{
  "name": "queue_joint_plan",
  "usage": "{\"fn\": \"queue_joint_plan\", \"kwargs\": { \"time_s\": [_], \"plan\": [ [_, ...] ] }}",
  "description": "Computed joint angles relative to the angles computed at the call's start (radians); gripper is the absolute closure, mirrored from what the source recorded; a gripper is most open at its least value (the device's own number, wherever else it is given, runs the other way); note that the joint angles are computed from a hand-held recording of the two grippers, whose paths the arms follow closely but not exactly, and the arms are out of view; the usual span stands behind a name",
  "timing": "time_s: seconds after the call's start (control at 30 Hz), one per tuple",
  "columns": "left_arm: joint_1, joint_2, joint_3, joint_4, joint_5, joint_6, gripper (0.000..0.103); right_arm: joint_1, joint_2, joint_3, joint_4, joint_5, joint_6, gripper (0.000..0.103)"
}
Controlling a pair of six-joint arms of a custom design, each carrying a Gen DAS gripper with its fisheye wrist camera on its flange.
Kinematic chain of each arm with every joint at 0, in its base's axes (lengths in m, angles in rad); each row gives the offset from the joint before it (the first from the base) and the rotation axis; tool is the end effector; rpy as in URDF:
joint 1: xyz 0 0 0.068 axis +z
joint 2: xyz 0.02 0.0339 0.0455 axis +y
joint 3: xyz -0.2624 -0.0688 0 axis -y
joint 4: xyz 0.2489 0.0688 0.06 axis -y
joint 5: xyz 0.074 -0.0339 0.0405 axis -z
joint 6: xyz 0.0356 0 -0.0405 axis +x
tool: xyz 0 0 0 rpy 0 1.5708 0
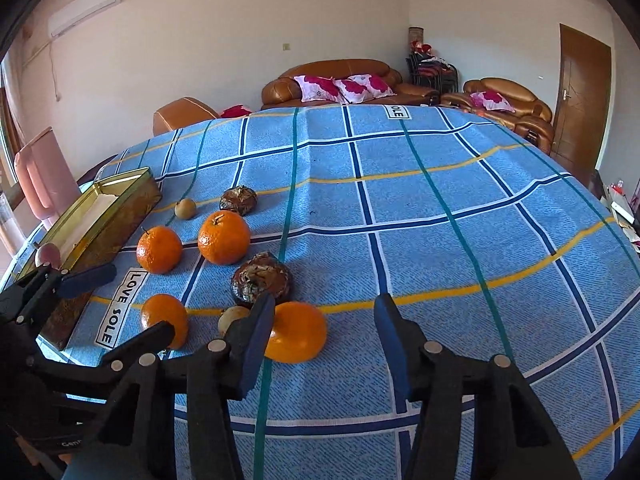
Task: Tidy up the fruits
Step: 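Move both tools back to the oranges and close each on an orange, then lift an orange in each tool off the cloth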
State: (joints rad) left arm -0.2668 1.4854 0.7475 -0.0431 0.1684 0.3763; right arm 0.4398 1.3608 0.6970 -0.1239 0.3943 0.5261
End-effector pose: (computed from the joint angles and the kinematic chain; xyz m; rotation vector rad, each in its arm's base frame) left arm 0.2874 -0.0847 0.1751 0.8179 2.1949 -0.1439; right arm 0.2535 0.1042 0.1883 0.2858 2.2664 0.0338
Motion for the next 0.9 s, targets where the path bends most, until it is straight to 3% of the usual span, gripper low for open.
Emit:
{"fn": "queue_joint_plan", "kwargs": {
  "time_s": [0.1,0.2,0.23,0.27,0.37,0.5,0.9],
  "plan": [
    [0.002,0.04,0.041,-0.05,0.016,0.007,0.027,0.001,0.005,0.002,0.006,-0.012,-0.011,0.05],
    [0.007,0.074,0.077,-0.096,0.04,0.014,0.047,0.014,0.014,0.009,0.006,-0.028,-0.032,0.052],
    [0.006,0.085,0.087,-0.107,0.047,0.016,0.058,0.018,0.021,0.014,0.003,-0.033,-0.037,0.054],
    [0.006,0.091,0.093,-0.117,0.05,0.017,0.06,0.02,0.026,0.018,0.003,-0.045,-0.041,0.054],
    [0.014,0.098,0.102,-0.129,0.071,0.016,0.06,0.004,0.049,0.03,-0.002,-0.11,-0.046,0.061],
    [0.026,0.092,0.099,-0.129,0.087,0.011,0.06,0.004,0.06,0.037,-0.006,-0.122,-0.053,0.061],
    [0.08,0.011,0.029,-0.032,0.141,-0.028,0.061,0.046,0.018,0.01,0.02,-0.045,-0.062,0.062]
  ]
}}
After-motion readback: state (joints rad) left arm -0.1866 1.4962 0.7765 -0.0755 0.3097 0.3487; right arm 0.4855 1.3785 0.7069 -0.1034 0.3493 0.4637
